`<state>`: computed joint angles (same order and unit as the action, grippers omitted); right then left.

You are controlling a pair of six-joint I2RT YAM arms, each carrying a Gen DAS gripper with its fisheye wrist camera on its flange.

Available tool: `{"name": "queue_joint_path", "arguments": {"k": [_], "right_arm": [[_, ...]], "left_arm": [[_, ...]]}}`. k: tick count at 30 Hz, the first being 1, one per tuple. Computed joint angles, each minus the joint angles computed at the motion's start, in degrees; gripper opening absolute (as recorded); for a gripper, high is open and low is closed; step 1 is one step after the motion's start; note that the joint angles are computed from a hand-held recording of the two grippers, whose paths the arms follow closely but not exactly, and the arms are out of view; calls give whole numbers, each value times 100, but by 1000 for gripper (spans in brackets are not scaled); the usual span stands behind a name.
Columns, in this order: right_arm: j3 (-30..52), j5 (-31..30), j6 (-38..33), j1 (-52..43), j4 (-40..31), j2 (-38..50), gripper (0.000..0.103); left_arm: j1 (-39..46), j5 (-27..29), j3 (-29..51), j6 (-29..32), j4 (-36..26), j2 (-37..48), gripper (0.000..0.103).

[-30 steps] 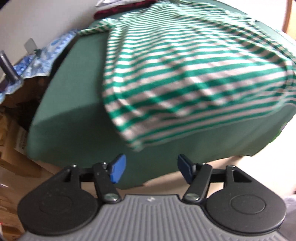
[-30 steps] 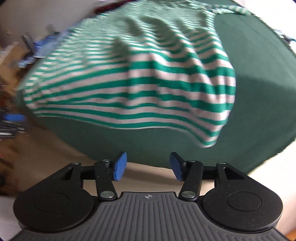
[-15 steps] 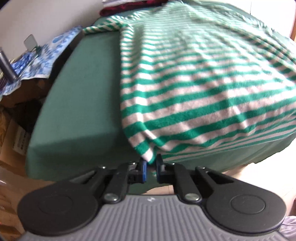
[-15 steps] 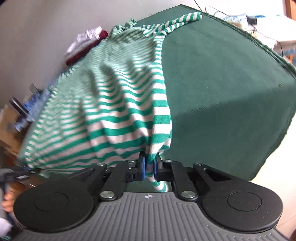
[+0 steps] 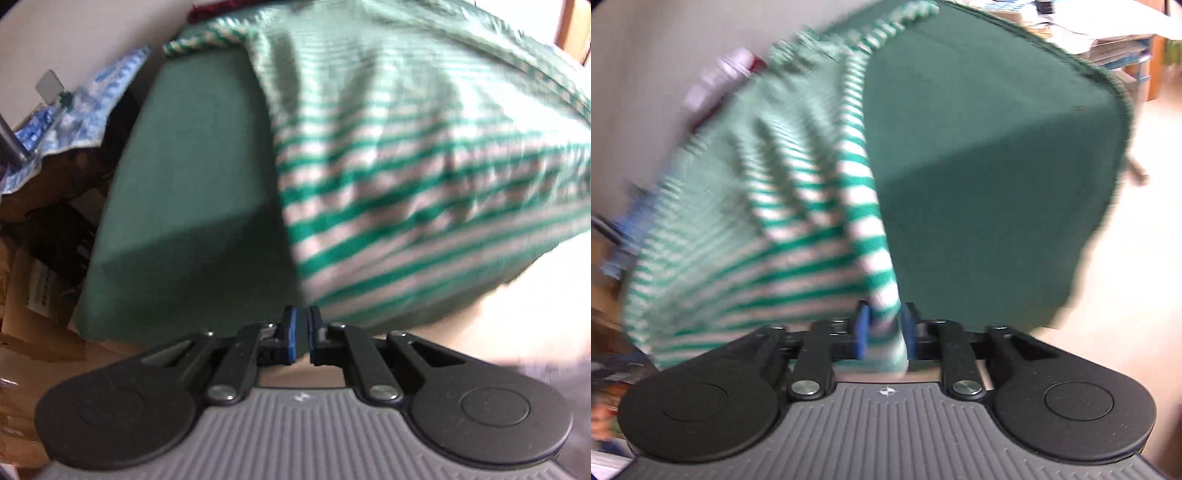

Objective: Fold clothes

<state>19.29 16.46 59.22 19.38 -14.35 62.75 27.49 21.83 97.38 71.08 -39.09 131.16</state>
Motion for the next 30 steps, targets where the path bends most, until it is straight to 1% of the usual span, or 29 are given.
{"name": "queue_joint_path", "arguments": {"k": [1, 2, 3, 4, 5, 6, 7, 8, 9, 10, 11, 14, 15, 16, 18, 19, 20, 21, 22, 23, 24, 25, 26, 27, 28, 30], "right_arm": [[309, 373, 197, 148, -539, 189, 36], [566, 759, 413, 319, -1004, 285, 36], [700, 1234, 610, 575, -1253, 116, 36], [875, 1661, 722, 816, -1395, 39, 36], [1043, 1973, 628, 989, -1334, 54, 36], [1205, 2150, 349, 1075, -1068, 195, 36], [1399, 2205, -50, 1082, -646, 485, 37], [1591, 2128, -420, 1032, -198, 841, 41], [1796, 2010, -761, 966, 236, 1220, 43], [2014, 1815, -1034, 861, 671, 1666, 43], [2245, 1620, -1255, 756, 1022, 2081, 43], [2868, 1072, -1585, 416, 1613, 3047, 43], [2922, 923, -1573, 302, 1654, 3145, 44], [2979, 776, -1559, 190, 1689, 3244, 44], [2977, 485, -1456, -62, 1751, 3332, 44], [2866, 345, -1425, -209, 1864, 3295, 41], [2638, 227, -1499, -396, 2120, 3170, 41], [2620, 134, -1574, -597, 2181, 3172, 34], [2599, -3, -1651, -822, 2238, 3159, 27], [2627, -140, -1705, -1087, 2139, 3116, 29], [2804, 13, -1698, -1299, 1735, 3106, 28], [2876, 104, -1732, -1545, 1546, 3038, 28], [2971, 161, -1670, -1809, 1389, 3000, 40], [3038, 149, -1636, -2097, 1322, 2964, 47], [3023, -102, -1701, -2448, 1497, 2924, 47], [3203, -797, -1983, -3095, 1780, 3079, 47]], "left_arm": [[118, 67, 285, 112, -255, 91, 19], [244, 175, 674, 200, -609, 218, 18], [358, 333, 1091, 237, -973, 314, 18], [408, 568, 1309, 245, -1142, 294, 18], [425, 830, 1413, 244, -1198, 223, 18], [441, 1091, 1529, 235, -1253, 162, 21], [348, 1328, 1547, 142, -1266, 99, 35], [196, 1551, 1505, 0, -1240, 34, 41], [40, 1772, 1467, -154, -1195, -28, 49], [-169, 1881, 1277, -401, -1012, -136, 56], [-409, 1928, 1037, -701, -764, -253, 58], [-1110, 1647, 150, -1580, 522, -566, 57], [-1292, 1506, 134, -1799, 662, -494, 53], [-1419, 1350, 307, -1920, 580, -327, 53], [-1554, 980, 467, -1979, 677, -57, 53], [-1597, 794, 515, -2000, 785, 53, 53], [-1595, 696, 700, -2054, 773, 196, 58], [-1574, 643, 970, -2125, 681, 363, 65], [-1553, 589, 1254, -2196, 581, 537, 70], [-1587, 438, 1474, -2321, 527, 640, 69], [-1649, 233, 1668, -2470, 490, 710, 66], [-1697, 97, 1681, -2588, 544, 663, 63], [-1768, 66, 1694, -2744, 587, 589, 62], [-1856, 68, 1768, -2931, 597, 539, 63], [-1945, 66, 1858, -3116, 601, 498, 67], [-2225, 105, 2131, -3555, 518, 508, 71]]}}
